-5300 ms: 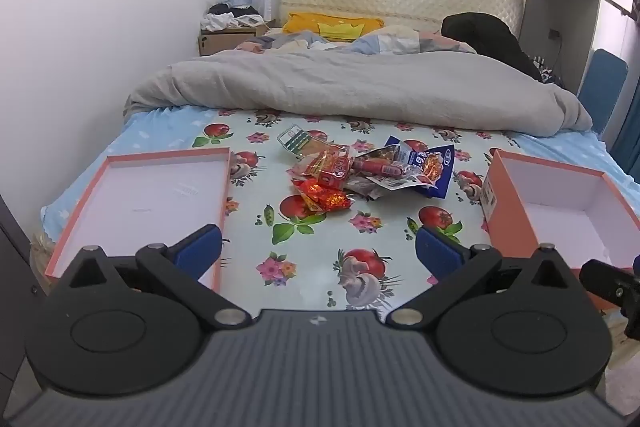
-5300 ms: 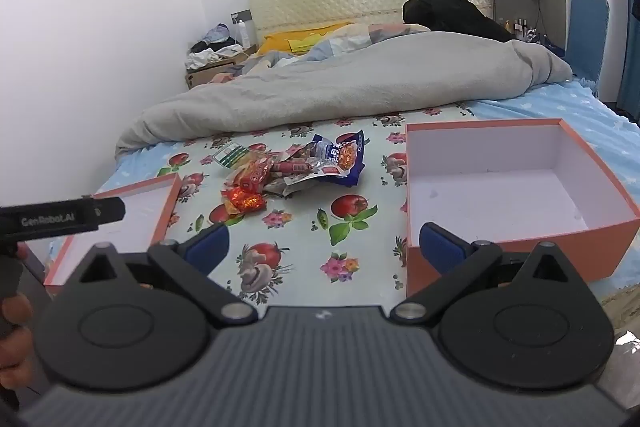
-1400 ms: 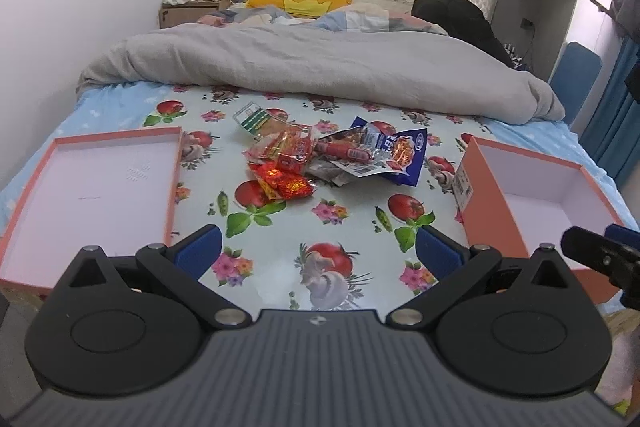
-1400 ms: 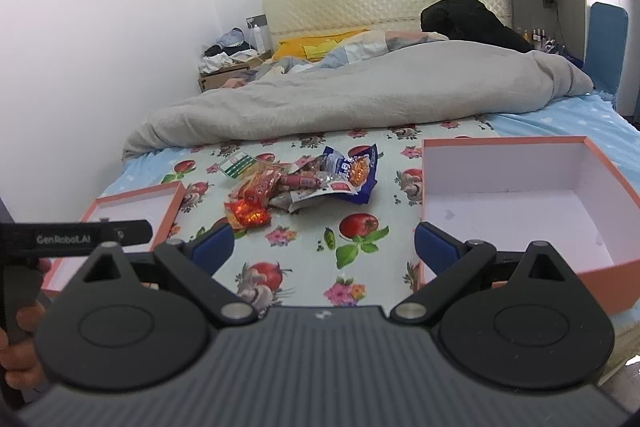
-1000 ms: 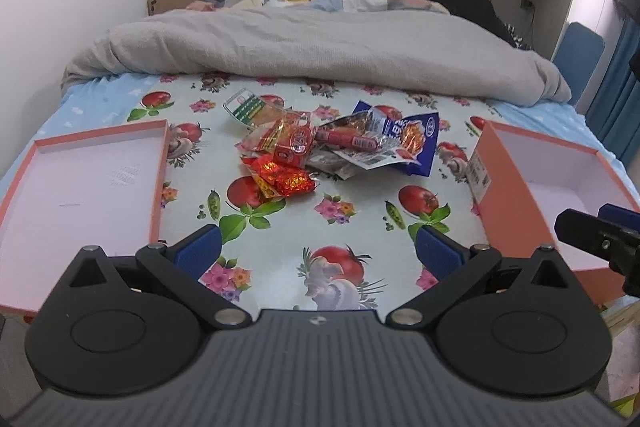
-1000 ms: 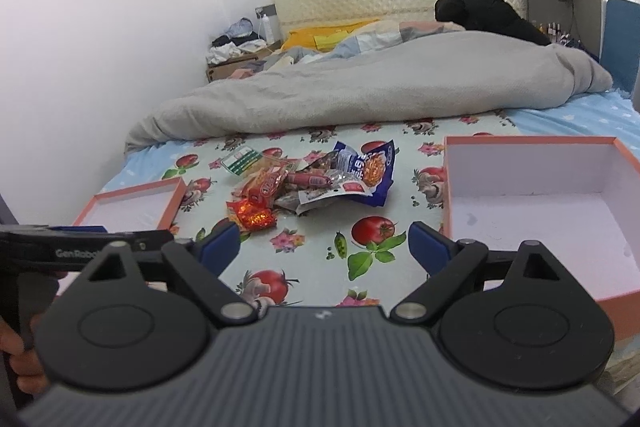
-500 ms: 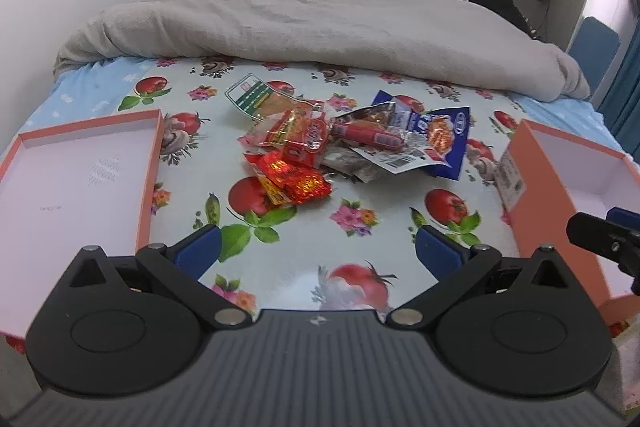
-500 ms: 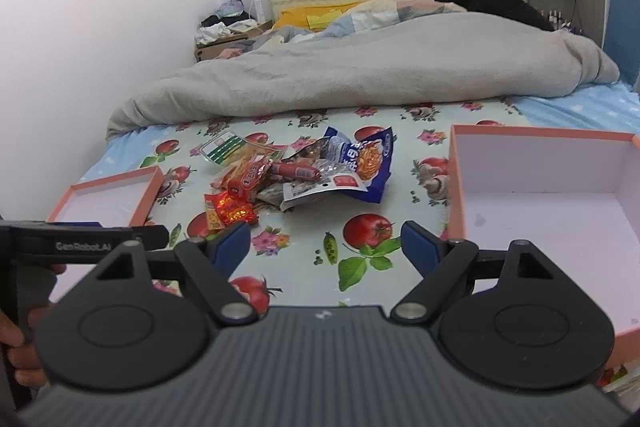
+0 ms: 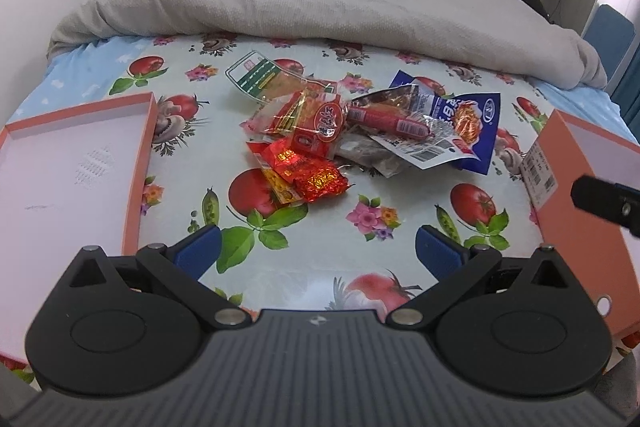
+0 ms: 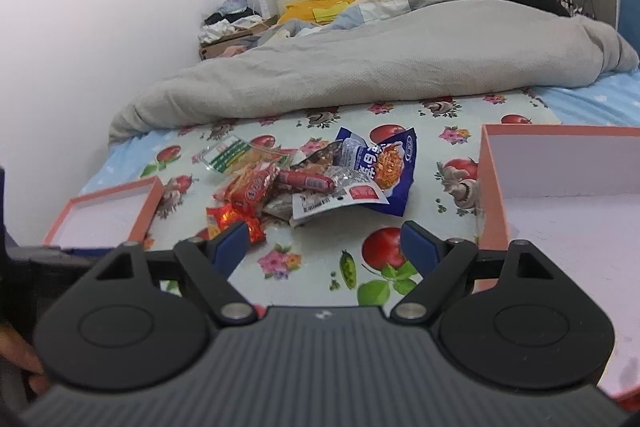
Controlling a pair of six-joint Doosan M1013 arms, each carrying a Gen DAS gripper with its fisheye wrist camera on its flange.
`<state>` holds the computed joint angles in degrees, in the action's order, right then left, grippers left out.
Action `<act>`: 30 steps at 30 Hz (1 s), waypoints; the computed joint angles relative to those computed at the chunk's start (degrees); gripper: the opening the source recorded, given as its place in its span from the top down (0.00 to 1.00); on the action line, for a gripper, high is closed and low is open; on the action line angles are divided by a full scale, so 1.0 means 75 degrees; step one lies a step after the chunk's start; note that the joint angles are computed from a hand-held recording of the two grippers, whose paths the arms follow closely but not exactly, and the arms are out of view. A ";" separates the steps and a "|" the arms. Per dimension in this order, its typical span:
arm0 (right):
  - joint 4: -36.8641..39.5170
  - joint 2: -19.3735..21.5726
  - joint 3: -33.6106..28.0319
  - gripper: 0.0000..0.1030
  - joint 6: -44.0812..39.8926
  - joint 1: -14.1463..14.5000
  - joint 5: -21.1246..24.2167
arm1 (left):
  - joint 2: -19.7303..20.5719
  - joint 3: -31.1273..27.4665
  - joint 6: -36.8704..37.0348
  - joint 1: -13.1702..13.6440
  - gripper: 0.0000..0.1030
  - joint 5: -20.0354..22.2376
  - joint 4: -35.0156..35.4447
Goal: Organize snacks
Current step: 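Move left tool to red candy packet while right tool approaches red sausage stick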
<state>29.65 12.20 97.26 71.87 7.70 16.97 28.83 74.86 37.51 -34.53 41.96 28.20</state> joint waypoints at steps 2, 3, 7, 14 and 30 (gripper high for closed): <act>-0.0238 0.0117 -0.0115 0.18 0.0336 0.0003 -0.0016 | 0.0062 -0.0050 0.0074 0.0074 0.00 -0.0052 -0.0162; -0.0365 0.0172 -0.0168 0.18 0.0481 0.0007 -0.0044 | 0.0095 -0.0075 0.0113 0.0118 0.00 -0.0104 -0.0285; -0.0745 0.0389 -0.0391 0.18 0.0849 0.0015 -0.0060 | 0.0309 -0.0306 0.0442 0.0231 0.00 -0.0051 -0.0636; -0.0459 0.0885 -0.0854 0.18 0.0651 0.0019 0.0056 | 0.0746 -0.0690 0.0969 0.0382 0.00 -0.0135 -0.0912; -0.0962 0.2142 -0.2245 0.27 0.0322 0.0182 0.0749 | 0.1516 -0.1289 0.1853 0.0645 0.17 -0.0572 -0.1446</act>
<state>22.44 28.26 80.41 74.28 9.07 22.59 40.19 65.19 51.41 -29.69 37.67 17.36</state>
